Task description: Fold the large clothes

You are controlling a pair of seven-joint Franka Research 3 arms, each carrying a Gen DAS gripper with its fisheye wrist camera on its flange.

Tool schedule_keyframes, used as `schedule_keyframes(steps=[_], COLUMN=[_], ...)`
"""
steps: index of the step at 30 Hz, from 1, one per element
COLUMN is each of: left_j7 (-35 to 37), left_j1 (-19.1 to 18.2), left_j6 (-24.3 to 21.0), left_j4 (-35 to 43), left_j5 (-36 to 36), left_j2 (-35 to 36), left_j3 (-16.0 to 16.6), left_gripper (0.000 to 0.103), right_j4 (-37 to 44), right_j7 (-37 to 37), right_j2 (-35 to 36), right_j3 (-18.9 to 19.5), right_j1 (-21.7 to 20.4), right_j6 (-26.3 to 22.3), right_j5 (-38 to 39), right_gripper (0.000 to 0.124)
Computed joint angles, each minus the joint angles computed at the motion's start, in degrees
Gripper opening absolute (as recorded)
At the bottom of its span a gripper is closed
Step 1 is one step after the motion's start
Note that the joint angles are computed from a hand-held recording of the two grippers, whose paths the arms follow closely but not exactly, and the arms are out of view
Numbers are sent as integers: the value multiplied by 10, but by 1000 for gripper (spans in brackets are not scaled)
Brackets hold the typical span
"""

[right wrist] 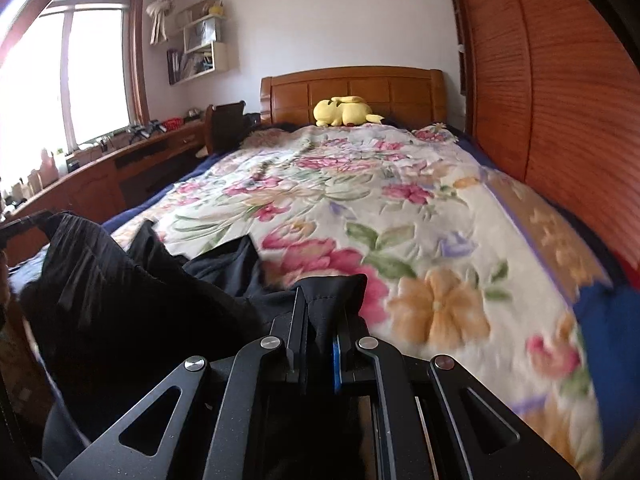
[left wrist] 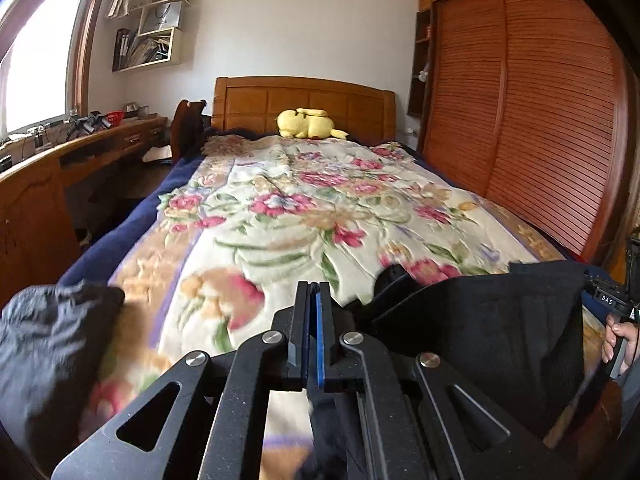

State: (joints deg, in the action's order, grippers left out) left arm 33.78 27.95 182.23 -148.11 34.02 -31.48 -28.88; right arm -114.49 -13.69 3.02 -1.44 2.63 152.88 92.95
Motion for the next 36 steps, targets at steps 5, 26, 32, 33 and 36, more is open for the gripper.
schedule_keyframes(steps=[5,26,32,33,36], left_j7=[-1,40,113,130,156], left_j1=[58,-80,-124,-131,-156], left_j6=[-60,-213,-227,-221,-213], left_j4=[120,338,352,344,313], left_j5=[39,80,23,8,-2], left_j2=[90,294,321,319,305], left_j3=[-32,95,129,134,151], left_gripper=[3,3,9,16,28], right_j4=[165,499,539,518,457], right_j7=[147,602,714,701,696], right_j2=[97,319,356,346,310], right_j3=[27,21,12,33,43], right_j1=[22,77,84,71,63], right_j6=[60,60,25,42,84], right_j5=[-120,-626,-703,-695,-715], right_gripper=[8,8,43,54,62])
